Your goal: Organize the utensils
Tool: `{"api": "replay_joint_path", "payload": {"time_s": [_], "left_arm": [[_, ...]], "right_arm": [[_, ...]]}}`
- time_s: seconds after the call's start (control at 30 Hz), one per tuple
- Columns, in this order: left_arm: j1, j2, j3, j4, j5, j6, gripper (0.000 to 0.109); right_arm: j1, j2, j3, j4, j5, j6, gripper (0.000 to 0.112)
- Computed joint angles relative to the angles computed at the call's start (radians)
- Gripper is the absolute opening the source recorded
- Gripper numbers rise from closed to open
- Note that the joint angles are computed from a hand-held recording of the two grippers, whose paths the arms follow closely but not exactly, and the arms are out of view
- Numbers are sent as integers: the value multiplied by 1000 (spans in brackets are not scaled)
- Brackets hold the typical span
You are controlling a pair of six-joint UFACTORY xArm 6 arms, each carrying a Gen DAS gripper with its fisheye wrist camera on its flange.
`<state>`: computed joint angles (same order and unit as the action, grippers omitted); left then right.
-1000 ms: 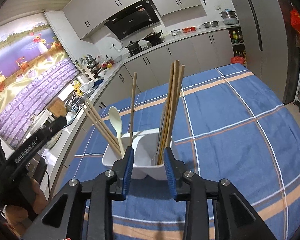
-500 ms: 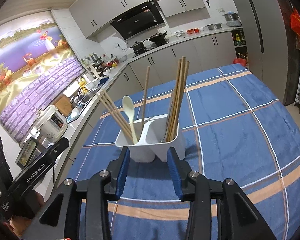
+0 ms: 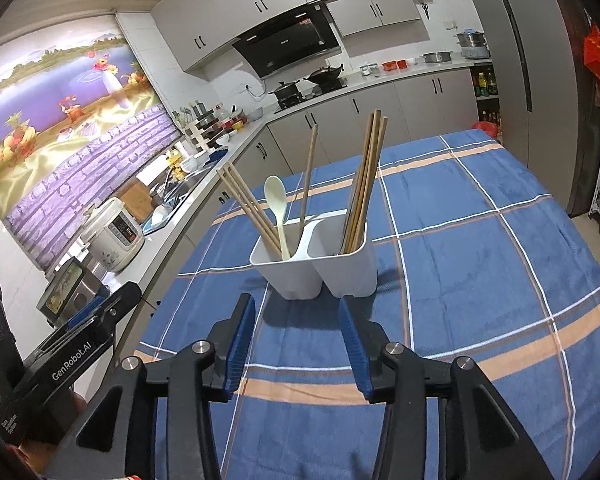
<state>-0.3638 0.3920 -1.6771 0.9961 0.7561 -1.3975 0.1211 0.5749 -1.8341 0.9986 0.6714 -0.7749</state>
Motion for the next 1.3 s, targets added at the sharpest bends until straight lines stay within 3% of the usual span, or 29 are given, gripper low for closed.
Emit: {"api": "replay_joint_path", "payload": {"time_s": [0.27, 0.37, 0.63, 0.87, 1.0, 1.3], "left_arm": [[-29, -58, 67, 37, 14, -45, 77], [-47, -74, 82, 73, 43, -69, 84], [-99, -87, 88, 125, 128, -54, 87], [-141, -116, 120, 198, 192, -120, 96], [-149, -142, 150, 226, 184, -171, 103], [-169, -166, 178, 210, 167, -160, 103]], "right_arm": [[-3, -79, 109, 32, -32, -39, 51], [-5, -114, 161, 52, -50, -64, 52], [-11, -170, 233, 83, -72, -100, 55], [-12, -213, 283, 109, -105, -141, 58], [-11, -243, 323, 126, -133, -167, 59], [4, -326, 422, 162, -217, -251, 65]]}}
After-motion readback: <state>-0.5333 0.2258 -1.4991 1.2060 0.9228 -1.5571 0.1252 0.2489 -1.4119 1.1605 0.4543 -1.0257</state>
